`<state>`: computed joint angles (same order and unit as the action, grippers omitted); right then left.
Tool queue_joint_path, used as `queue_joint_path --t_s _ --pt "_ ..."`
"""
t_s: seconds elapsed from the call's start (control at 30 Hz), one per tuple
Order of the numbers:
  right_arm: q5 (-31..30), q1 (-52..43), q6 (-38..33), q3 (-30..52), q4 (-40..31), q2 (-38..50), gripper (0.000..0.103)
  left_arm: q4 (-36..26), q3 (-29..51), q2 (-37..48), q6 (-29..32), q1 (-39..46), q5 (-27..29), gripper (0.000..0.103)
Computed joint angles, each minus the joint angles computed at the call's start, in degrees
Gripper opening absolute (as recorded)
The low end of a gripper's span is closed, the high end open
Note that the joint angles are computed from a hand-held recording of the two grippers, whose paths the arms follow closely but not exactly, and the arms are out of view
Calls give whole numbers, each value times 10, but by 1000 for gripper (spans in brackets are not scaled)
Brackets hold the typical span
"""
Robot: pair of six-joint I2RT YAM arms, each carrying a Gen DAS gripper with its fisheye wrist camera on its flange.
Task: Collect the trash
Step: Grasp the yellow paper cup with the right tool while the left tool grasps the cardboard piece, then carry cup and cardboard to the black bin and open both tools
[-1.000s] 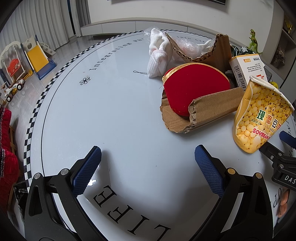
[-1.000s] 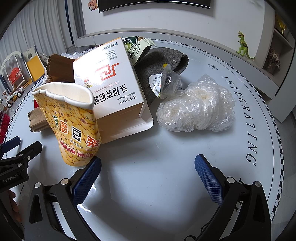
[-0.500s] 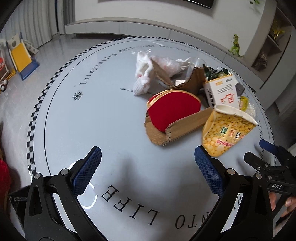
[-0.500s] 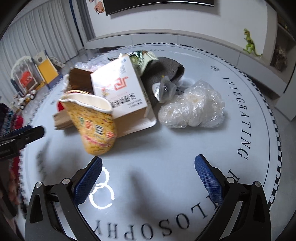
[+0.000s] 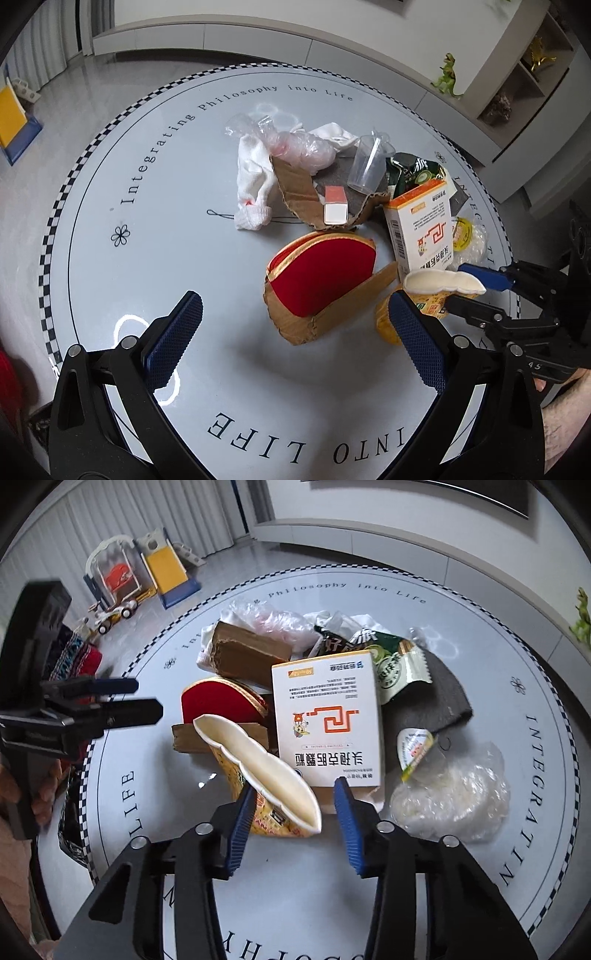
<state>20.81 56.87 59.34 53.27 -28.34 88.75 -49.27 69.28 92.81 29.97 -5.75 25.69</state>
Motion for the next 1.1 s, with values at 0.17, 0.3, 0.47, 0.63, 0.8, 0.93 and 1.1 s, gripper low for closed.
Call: queue_joint_path --t_s 0.17,0.3,0.47,0.63,0.8,0.93,1.1 --pt "-16 6 -31 -17 30 -13 20 9 31 13 -17 -43 -23 97" --pt "-20 30 -20 -22 21 -29 14 38 33 -2 24 -97 -62 97" --pt "-8 58 16 -53 31 -71 14 94 20 12 99 -156 -157 96" --pt "-10 59 21 -63 36 -85 14 118 35 54 121 -179 -201 46" --pt "-13 53 23 -63 35 -87 14 84 61 87 99 -185 -178 26" --pt "-6 62 39 -51 16 -93 14 16 114 92 34 -157 -107 5" --pt "35 97 61 -1 -49 -92 14 -47 152 45 20 -124 -55 5"
